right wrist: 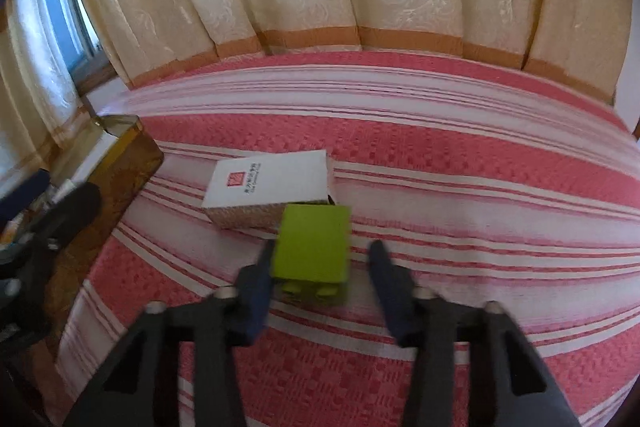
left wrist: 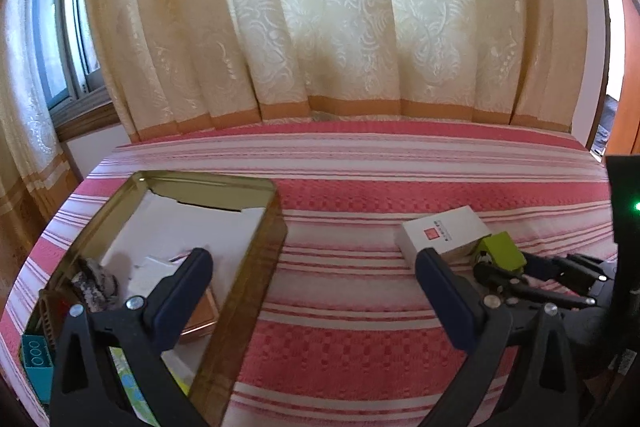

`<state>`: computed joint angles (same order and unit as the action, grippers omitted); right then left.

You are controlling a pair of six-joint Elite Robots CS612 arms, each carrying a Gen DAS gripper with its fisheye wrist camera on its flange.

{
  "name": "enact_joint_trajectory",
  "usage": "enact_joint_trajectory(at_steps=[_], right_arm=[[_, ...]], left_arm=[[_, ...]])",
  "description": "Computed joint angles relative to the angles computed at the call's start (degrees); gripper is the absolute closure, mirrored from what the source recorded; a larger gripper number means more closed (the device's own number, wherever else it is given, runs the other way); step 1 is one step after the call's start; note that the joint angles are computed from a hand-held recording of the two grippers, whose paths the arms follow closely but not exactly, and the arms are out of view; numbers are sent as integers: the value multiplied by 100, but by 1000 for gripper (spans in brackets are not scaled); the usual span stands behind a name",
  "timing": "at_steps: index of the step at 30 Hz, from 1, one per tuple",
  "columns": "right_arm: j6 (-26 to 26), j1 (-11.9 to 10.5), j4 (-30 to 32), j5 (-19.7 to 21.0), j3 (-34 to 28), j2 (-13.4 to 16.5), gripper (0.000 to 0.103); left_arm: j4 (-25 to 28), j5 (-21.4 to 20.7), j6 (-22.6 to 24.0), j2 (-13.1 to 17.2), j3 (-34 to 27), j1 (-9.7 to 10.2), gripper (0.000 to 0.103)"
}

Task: Organize rigid objects
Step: 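Move both tools back to the white box and lime-green block, then grasp the white box with the left tool while the right tool grasps the lime-green block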

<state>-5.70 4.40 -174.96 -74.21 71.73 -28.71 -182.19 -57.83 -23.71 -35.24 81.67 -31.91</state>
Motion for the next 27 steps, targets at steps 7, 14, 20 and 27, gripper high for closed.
enact_joint_trajectory(at_steps=[7, 14, 20, 27], right_arm=[[400, -112, -424, -229, 120, -13, 69], [874, -275, -535, -382, 172, -17, 69], [940, -279, -718, -469, 238, -33, 69], [908, -271, -765, -496, 237, -24, 69]], left_arm=[[596, -503, 157, 183, -506, -1, 0], [1014, -879, 377, 502, -1159, -15, 0], [1271, -1164, 616, 663, -1497, -15, 0], [1679, -1275, 550, 797, -1788, 25, 0]])
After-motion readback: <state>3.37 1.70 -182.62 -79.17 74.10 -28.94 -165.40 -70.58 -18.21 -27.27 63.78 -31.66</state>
